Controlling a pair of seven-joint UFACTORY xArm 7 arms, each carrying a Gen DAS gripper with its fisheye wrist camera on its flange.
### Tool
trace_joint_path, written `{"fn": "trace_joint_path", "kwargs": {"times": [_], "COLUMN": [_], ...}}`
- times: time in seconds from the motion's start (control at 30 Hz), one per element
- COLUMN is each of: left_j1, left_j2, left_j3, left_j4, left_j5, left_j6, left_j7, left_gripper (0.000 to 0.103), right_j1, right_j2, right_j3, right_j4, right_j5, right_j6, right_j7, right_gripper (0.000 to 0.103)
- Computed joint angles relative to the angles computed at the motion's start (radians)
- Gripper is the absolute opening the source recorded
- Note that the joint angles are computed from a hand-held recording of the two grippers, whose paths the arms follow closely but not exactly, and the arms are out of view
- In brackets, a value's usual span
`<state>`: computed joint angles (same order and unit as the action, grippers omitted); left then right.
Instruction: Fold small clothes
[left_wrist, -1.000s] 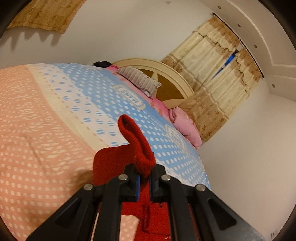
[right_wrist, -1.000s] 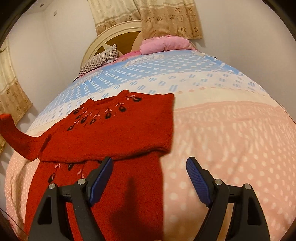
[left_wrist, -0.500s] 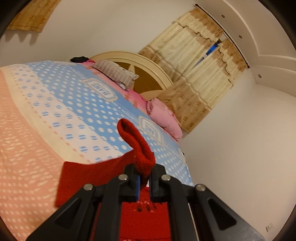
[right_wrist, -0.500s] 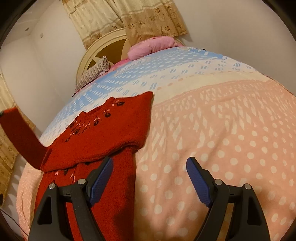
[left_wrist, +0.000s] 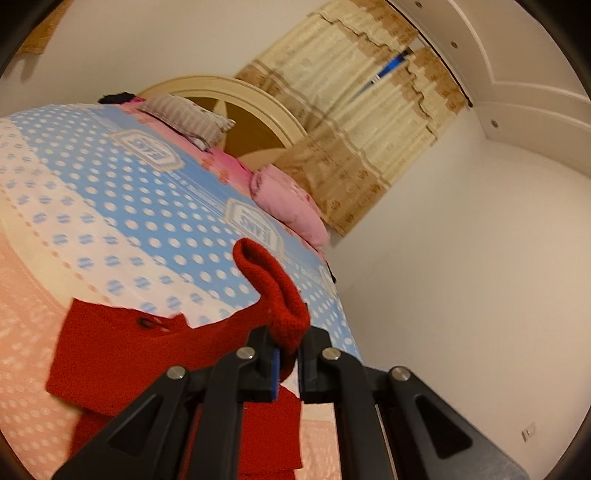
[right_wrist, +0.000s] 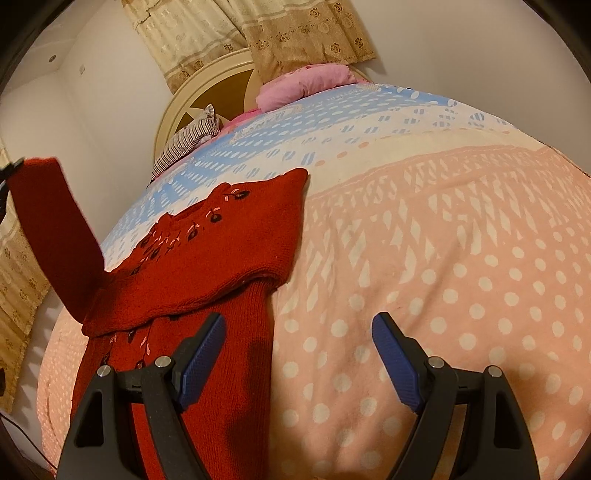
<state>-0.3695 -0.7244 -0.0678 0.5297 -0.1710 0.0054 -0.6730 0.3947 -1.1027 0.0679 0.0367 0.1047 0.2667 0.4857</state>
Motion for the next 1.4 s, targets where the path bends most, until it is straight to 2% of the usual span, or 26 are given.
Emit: {"fn": "trace_joint_path", "kwargs": {"times": [0.17, 0.3, 0.4, 0.43, 0.47, 0.5, 0.53, 0.6, 0.67, 0.7, 0.73, 0.83, 1.0, 1.07, 1.13, 1.23, 1.3, 1.4], "left_j1": [0.102, 0.282, 0.422, 0.496, 0.543, 0.553, 0.522, 0.406, 0.317, 0.283, 0.268, 0.242, 0.249, 0.267, 0.277, 0.232, 0.22, 0.219], "left_j2": [0.12, 0.227, 0.299, 0.315, 0.324, 0.354, 0.391, 0.411, 0.35, 0.3, 0.232, 0.046, -0.135, -0.166, -0.167, -0.147, -0.137, -0.136], "left_j3": [-0.178, -0.418, -0.596, -0.681, -0.737, -0.762, -0.75, -0.66, -0.582, -0.552, -0.535, -0.475, -0.378, -0.342, -0.278, -0.136, -0.11, -0.113], "left_j4": [0.039, 0.073, 0.122, 0.145, 0.161, 0.18, 0.198, 0.194, 0.146, 0.115, 0.073, -0.044, -0.18, -0.221, -0.259, -0.284, -0.287, -0.302], "left_j5": [0.053, 0.144, 0.231, 0.277, 0.312, 0.344, 0.341, 0.339, 0.331, 0.333, 0.346, 0.411, 0.496, 0.506, 0.493, 0.396, 0.361, 0.318], "left_j6": [-0.04, -0.059, -0.036, -0.006, 0.026, 0.058, 0.103, 0.157, 0.165, 0.173, 0.176, 0.199, 0.44, 0.481, 0.486, 0.471, 0.475, 0.466], "left_j7": [-0.057, -0.147, -0.213, -0.235, -0.256, -0.26, -0.223, -0.174, -0.137, -0.131, -0.142, -0.143, -0.08, -0.084, -0.081, -0.039, -0.009, -0.012], "left_gripper": [0.006, 0.006, 0.006, 0.006, 0.007, 0.012, 0.015, 0.018, 0.04, 0.064, 0.081, 0.097, 0.098, 0.098, 0.098, 0.098, 0.098, 0.103], "right_j1": [0.011, 0.014, 0.011, 0.011, 0.011, 0.011, 0.01, 0.013, 0.012, 0.012, 0.012, 0.01, 0.011, 0.009, 0.007, -0.009, 0.009, 0.057], "right_j2": [0.01, -0.01, -0.023, -0.025, -0.036, -0.04, -0.043, -0.056, -0.067, -0.07, -0.071, -0.083, -0.083, -0.087, -0.088, -0.071, -0.024, 0.099], "right_j3": [-0.006, -0.02, -0.024, -0.023, -0.028, -0.03, -0.032, -0.042, -0.048, -0.05, -0.052, -0.053, -0.051, -0.045, -0.041, 0.004, 0.015, 0.005], "right_j4": [-0.007, -0.02, -0.028, -0.03, -0.034, -0.037, -0.039, -0.047, -0.053, -0.054, -0.054, -0.057, -0.056, -0.054, -0.052, -0.003, 0.058, 0.156], "right_j5": [0.007, 0.009, 0.012, 0.012, 0.012, 0.014, 0.015, 0.019, 0.023, 0.024, 0.025, 0.025, 0.027, 0.026, 0.023, 0.0, -0.011, -0.007], "right_j6": [-0.03, -0.034, -0.038, -0.04, -0.036, -0.038, -0.04, -0.042, -0.044, -0.044, -0.043, -0.033, -0.03, -0.022, -0.025, 0.02, 0.038, 0.026], "right_j7": [0.008, 0.004, 0.007, 0.01, 0.007, 0.007, 0.008, 0.005, 0.005, 0.005, 0.004, -0.001, 0.0, 0.002, 0.0, 0.007, -0.005, -0.048], "right_gripper": [0.082, 0.082, 0.082, 0.082, 0.082, 0.082, 0.082, 0.082, 0.082, 0.082, 0.082, 0.082, 0.082, 0.082, 0.082, 0.082, 0.081, 0.073]}}
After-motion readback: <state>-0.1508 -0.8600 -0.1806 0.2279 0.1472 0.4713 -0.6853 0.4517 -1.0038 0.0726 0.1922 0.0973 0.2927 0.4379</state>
